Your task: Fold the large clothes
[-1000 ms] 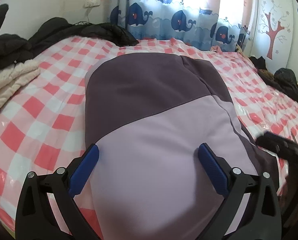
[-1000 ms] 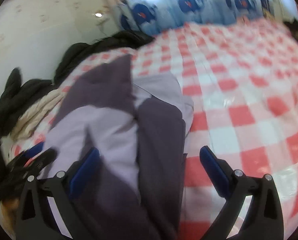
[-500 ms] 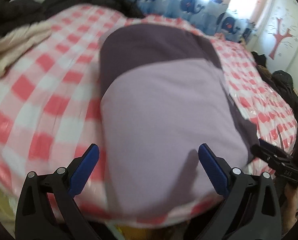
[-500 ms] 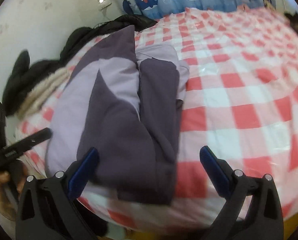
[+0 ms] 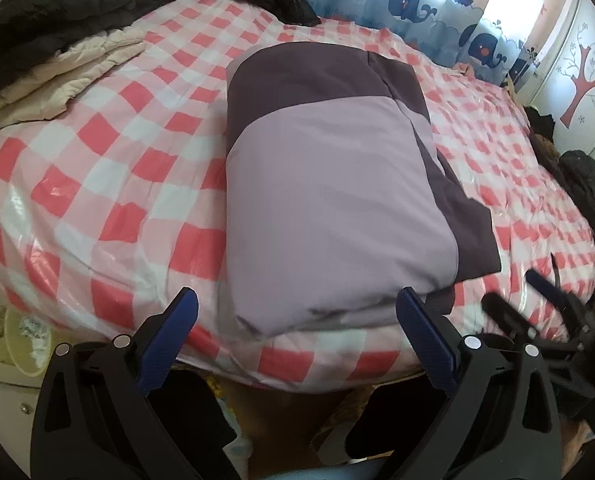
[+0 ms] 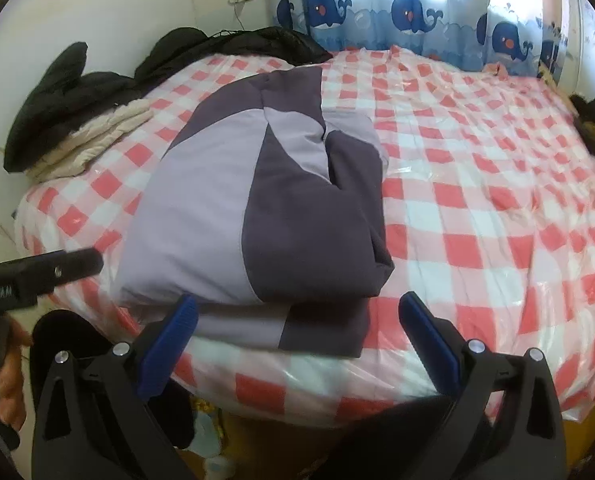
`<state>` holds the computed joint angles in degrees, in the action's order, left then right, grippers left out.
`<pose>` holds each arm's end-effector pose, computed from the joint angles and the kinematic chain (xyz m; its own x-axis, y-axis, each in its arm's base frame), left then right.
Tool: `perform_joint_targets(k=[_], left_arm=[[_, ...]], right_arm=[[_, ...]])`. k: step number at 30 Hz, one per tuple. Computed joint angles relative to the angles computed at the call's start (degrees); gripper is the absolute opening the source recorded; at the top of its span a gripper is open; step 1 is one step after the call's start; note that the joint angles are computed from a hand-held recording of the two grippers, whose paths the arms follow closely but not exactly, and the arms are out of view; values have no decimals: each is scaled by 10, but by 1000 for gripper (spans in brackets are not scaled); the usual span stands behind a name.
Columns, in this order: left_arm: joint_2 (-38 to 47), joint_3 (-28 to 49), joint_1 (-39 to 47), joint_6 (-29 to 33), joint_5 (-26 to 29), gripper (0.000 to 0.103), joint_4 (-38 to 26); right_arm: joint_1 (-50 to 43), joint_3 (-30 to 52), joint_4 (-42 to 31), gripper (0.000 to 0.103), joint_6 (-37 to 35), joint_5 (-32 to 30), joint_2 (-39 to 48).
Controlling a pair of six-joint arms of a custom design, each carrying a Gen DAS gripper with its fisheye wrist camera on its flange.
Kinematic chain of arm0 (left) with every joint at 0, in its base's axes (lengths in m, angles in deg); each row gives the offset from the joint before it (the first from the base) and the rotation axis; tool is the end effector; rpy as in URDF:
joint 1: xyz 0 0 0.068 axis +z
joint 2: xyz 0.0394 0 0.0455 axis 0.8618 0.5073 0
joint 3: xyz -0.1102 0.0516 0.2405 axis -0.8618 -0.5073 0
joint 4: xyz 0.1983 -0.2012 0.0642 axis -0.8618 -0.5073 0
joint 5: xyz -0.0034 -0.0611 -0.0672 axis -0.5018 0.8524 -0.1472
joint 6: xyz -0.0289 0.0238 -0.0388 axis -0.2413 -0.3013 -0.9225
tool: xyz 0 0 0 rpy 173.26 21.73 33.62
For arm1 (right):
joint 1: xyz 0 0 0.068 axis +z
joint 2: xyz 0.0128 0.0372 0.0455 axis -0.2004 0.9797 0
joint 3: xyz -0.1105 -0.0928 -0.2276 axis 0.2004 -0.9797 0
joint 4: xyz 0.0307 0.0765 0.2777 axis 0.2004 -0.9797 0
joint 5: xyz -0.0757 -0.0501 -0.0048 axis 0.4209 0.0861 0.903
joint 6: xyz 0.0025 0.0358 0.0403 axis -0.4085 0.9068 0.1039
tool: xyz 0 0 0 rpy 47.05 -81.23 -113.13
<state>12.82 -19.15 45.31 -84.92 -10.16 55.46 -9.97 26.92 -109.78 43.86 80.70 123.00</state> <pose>0.2887 -0.0800 0.1873 -0.8280 0.1931 -0.5264 0.3252 0.9302 -0.1703 0.2380 0.0037 0.1838 -0.7561 0.1972 -0.6241 0.1937 0.9782 0.0743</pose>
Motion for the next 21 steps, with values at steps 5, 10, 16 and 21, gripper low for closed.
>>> perform_joint_targets(k=[5,10,16,21], left_arm=[[-24,-11,0,9,-17,95,-7],[-32,-10,-3,26,-40,95,-10],[-34,-10,-5,40,-58,95,-19],[-36,-12,-8,43,-73,95,-19]], right_arm=[[25,18,-22,96,6,33,-9],[39,31,-41,96,7,54,-3],[35,36,-50,96,5,57,-4],[34,38,-55,96,5,54,-3]])
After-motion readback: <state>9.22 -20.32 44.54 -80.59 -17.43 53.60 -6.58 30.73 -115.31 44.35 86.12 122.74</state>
